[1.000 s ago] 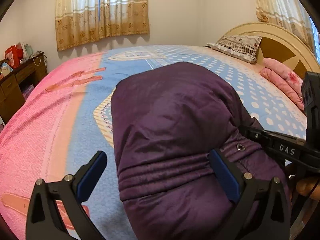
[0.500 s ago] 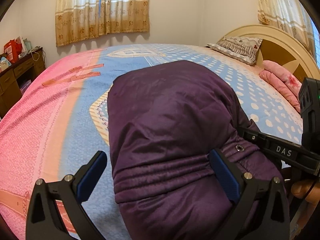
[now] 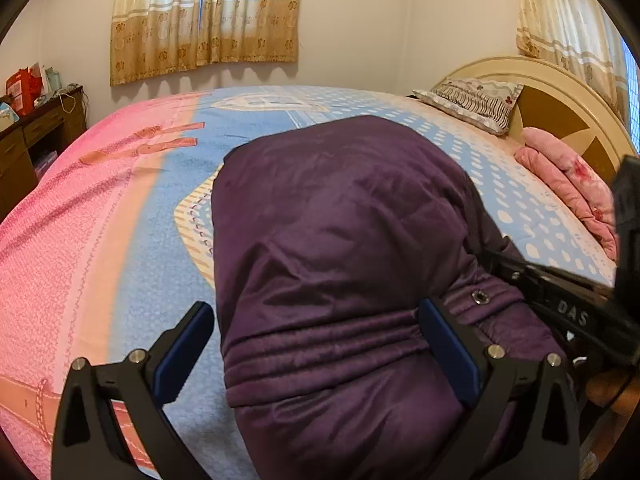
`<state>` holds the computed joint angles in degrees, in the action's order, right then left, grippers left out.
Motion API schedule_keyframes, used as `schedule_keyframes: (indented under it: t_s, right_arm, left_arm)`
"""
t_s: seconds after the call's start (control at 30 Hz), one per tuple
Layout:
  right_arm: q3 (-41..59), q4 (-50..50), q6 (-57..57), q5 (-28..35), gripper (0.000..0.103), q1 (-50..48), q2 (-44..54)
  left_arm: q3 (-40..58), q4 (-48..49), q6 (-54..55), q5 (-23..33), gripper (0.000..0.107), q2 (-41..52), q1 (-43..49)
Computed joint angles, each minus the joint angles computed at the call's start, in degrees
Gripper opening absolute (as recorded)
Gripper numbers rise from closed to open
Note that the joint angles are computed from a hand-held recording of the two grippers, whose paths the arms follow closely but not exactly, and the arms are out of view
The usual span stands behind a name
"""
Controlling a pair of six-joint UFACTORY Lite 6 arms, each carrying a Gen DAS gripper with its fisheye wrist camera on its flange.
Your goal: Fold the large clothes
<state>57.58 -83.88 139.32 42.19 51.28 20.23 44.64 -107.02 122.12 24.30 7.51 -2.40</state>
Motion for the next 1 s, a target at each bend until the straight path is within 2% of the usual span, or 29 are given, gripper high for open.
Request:
schedule_keyframes:
  t_s: [0.07, 0.13, 0.2, 0.3, 0.43, 0.57, 0.67, 0.73, 0.83, 1.0]
  right_arm:
    - [2.1, 4.9, -5.3, 3.4, 0.021, 1.9, 0.3]
    - [3.7, 9.5, -8.6, 7.9, 0.075, 3.5, 0.5]
    - [3.1, 10.0, -10.3, 9.2, 0.099, 3.6, -0.2]
    - [-0.4, 8.4, -7.2, 3.0, 0.099, 0.7, -3.1]
    - [0.4, 8.3, -7.9, -0.2, 0.099, -1.4, -2.2]
    - [-1.7, 3.8, -1.7, -5.4, 0.099, -3.4, -2.4]
    - [-4.5, -2.2, 5.1, -9.0, 0.099, -5.0, -3.6]
    - [-6.3, -7.2, 10.6, -12.3, 0.100, -6.9, -4.2]
    - [-7.6, -14.3, 17.6, -16.6, 0.101, -9.5, -4.4]
    - [-9.8, -32.9, 36.5, -20.6, 0.101, -12.8, -4.0]
  left_arm:
    - [0.1, 0.4, -0.4, 0.3, 0.103, 0.2, 0.2]
    - [-0.1, 0.2, -0.2, 0.3, 0.103, 0.0, 0.2]
    - [0.0, 0.4, -0.2, 0.6, 0.103, 0.1, 0.4]
    - [0.1, 0.6, -0.3, 0.7, 0.103, 0.2, 0.6]
    - [0.1, 1.3, -0.7, 0.8, 0.103, 0.2, 0.9]
    - [0.2, 5.0, -3.6, 2.8, 0.103, 0.6, 2.8]
    - [2.3, 12.7, -12.2, 5.9, 0.103, 2.4, 5.1]
    - [3.3, 14.4, -14.2, 7.4, 0.103, 3.8, 5.8]
    - [7.9, 21.4, -22.6, 12.2, 0.103, 8.8, 7.9]
    - [13.9, 28.0, -30.8, 20.6, 0.103, 16.2, 10.6]
